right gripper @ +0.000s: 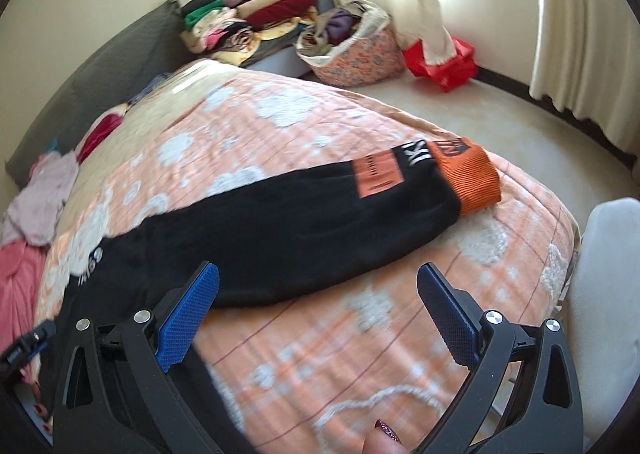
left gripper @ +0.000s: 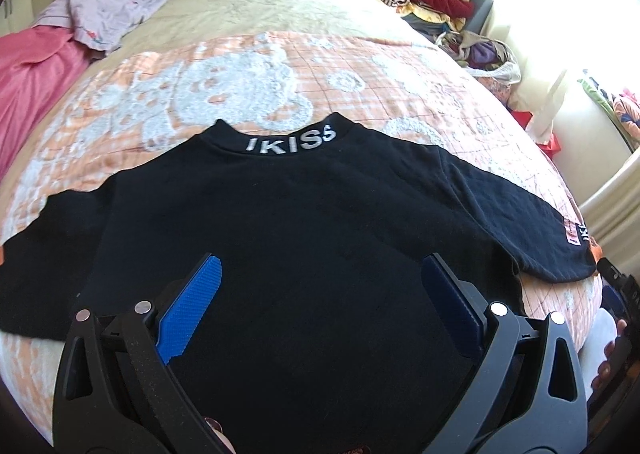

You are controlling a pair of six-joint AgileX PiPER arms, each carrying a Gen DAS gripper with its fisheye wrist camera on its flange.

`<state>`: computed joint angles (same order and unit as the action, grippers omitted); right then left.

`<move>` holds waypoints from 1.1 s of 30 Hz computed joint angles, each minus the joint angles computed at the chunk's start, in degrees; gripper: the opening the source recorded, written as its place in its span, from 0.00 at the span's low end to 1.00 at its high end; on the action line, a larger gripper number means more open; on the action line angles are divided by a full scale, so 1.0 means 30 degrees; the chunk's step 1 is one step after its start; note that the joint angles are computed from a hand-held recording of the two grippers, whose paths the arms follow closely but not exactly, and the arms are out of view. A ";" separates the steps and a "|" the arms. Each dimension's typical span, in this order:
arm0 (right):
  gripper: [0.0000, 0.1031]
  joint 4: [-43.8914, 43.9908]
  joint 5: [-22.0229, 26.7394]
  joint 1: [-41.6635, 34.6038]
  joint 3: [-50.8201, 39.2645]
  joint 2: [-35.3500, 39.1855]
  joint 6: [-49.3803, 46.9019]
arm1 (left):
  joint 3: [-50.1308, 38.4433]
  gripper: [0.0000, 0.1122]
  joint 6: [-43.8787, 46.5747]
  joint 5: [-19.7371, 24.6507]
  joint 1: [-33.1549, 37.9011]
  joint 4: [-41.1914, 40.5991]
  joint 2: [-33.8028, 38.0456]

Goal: Fold small clothes
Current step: 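Reach the right tool to the orange sleeve cuff and grasp it, then carry the sleeve across the shirt body with the right tool and release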

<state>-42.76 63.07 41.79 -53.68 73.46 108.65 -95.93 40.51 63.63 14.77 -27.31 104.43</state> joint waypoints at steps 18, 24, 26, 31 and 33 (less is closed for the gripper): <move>0.96 0.2233 -0.7205 -0.9674 0.3951 -0.0634 -0.2652 | -0.2125 0.84 -0.2162 -0.0624 -0.1736 0.1811 0.2905; 0.75 0.1729 -0.7310 -1.0424 0.3251 0.0289 -0.3208 | -0.2345 0.84 -0.1841 -0.0824 -0.1542 0.1709 0.3399; 0.58 0.1644 -0.7630 -1.0556 0.3137 0.0333 -0.3501 | -0.2625 0.84 -0.1685 -0.0563 -0.1382 0.1441 0.3649; 0.22 0.1121 -0.9880 -1.0366 0.3644 -0.0541 -0.3731 | -0.2976 0.84 -0.1180 0.0103 -0.1001 0.0682 0.3824; 0.22 0.0242 -0.9423 -0.9350 0.3173 -0.0663 -0.3255 | -0.2958 0.84 -0.0859 0.0308 -0.0851 0.0324 0.3691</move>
<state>-42.03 34.80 13.74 -44.16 71.47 98.89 -104.80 37.93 64.55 12.21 -26.34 115.50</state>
